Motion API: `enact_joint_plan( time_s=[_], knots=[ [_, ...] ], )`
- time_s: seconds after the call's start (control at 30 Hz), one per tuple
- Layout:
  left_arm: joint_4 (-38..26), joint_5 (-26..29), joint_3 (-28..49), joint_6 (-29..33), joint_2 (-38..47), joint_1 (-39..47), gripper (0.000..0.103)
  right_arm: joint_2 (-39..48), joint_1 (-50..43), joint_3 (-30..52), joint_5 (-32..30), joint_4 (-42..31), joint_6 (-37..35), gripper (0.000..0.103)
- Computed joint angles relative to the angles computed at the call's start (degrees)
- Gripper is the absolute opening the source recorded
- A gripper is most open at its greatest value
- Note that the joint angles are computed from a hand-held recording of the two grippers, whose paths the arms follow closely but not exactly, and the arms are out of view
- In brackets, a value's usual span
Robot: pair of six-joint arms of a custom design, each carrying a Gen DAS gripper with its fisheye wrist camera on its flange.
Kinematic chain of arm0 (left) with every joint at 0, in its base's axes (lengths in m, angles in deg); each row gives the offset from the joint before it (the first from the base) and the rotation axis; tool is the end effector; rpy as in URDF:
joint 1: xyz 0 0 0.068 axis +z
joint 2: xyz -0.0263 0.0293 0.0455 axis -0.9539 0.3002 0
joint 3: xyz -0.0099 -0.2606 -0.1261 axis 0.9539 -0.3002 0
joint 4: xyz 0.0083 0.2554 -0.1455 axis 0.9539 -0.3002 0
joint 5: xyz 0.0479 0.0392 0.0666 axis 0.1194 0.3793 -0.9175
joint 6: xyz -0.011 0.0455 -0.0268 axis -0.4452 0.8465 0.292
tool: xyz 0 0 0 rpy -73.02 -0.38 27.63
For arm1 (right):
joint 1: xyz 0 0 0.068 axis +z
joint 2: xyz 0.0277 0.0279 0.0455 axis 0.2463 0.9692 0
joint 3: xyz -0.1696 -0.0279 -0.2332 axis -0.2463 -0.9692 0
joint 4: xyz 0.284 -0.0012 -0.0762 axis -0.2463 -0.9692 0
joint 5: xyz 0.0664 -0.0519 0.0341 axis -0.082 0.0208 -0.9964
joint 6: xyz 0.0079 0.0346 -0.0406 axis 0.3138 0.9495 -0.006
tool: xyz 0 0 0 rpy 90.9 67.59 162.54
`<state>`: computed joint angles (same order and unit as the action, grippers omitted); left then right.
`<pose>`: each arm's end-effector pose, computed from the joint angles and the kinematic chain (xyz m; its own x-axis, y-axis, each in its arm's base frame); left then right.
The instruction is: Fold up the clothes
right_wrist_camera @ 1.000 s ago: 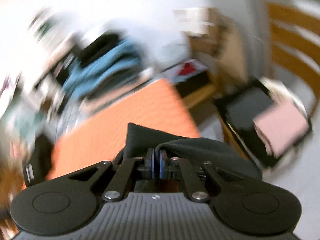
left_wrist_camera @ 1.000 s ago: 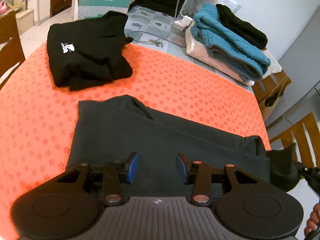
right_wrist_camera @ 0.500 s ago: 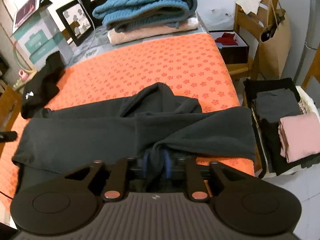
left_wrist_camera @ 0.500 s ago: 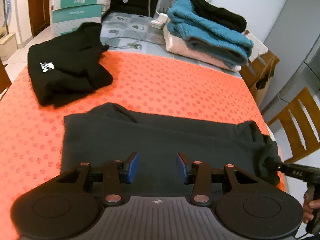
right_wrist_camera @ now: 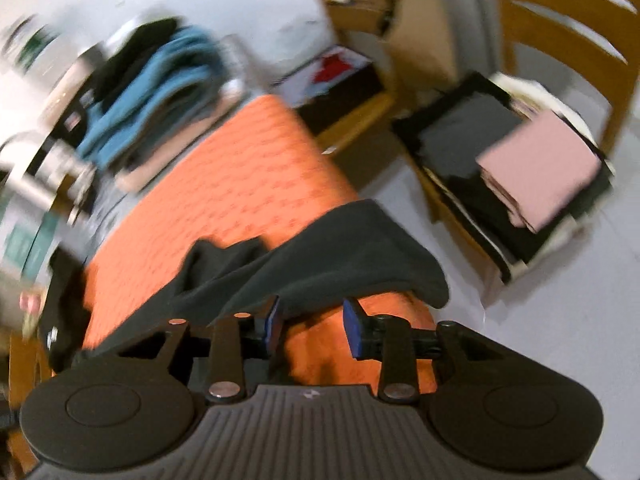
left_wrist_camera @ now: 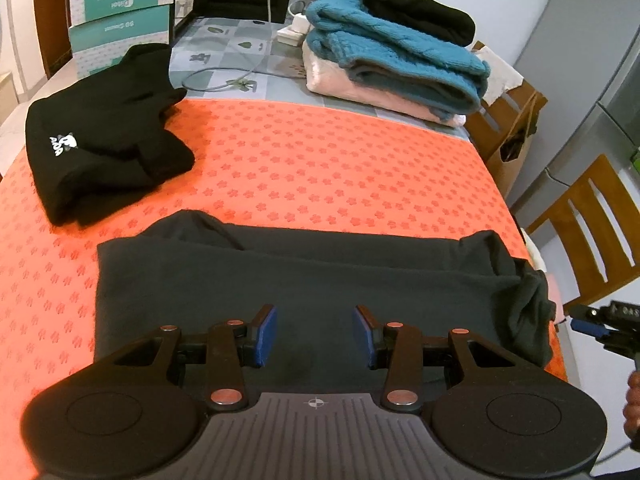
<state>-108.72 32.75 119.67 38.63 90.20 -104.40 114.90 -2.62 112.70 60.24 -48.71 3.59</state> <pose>0.2087 -0.1226 0.2697 -0.8259 -0.1578 -0.5413 -0.0503 0.9768 -0.2082 0.2024 -0.0454 0.1801 -0.7277 0.5606 -0.3953 0.3116 0.7835 0.5375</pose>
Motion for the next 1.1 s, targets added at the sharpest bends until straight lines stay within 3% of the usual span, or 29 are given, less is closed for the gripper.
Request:
enact_joint_plan(
  time_s=[0.17, 0.33, 0.47, 0.5, 0.57, 0.67, 0.8, 1.1],
  knots=[
    [-0.19, -0.30, 0.72, -0.51, 0.88, 0.19, 0.045, 7.73, -5.15, -1.88, -7.35, 7.98, 12.68, 0.041],
    [-0.23, -0.53, 1.02, -0.89, 1.10, 0.69, 0.045, 13.59, -7.80, -6.07, -16.37, 19.81, 31.37, 0.041],
    [-0.01, -0.43, 0.60, -1.58, 0.96, 0.89, 0.045, 15.27, -6.28, -8.50, -15.39, 25.67, 39.55, 0.036],
    [0.06, -0.35, 0.44, -1.76, 0.85, 0.96, 0.045, 14.88, -5.90, -8.89, -14.81, 26.39, 40.07, 0.029],
    [0.19, -0.21, 0.17, -2.02, 0.67, 1.12, 0.045, 13.79, -5.14, -9.62, -13.27, 27.62, 39.89, 0.005],
    [0.41, -0.03, -0.16, -2.30, 0.42, 1.42, 0.045, 10.92, -4.44, -9.75, -11.47, 27.52, 38.47, 0.005],
    [0.69, 0.12, -0.68, -2.27, -0.35, 2.18, 0.045, 4.46, -1.82, -7.14, -8.44, 23.03, 30.70, 0.005],
    [1.05, -0.19, -1.83, -2.63, -1.93, 3.17, 0.045, -1.36, 14.61, 2.91, -0.26, 14.03, 7.75, 0.005]
  ],
)
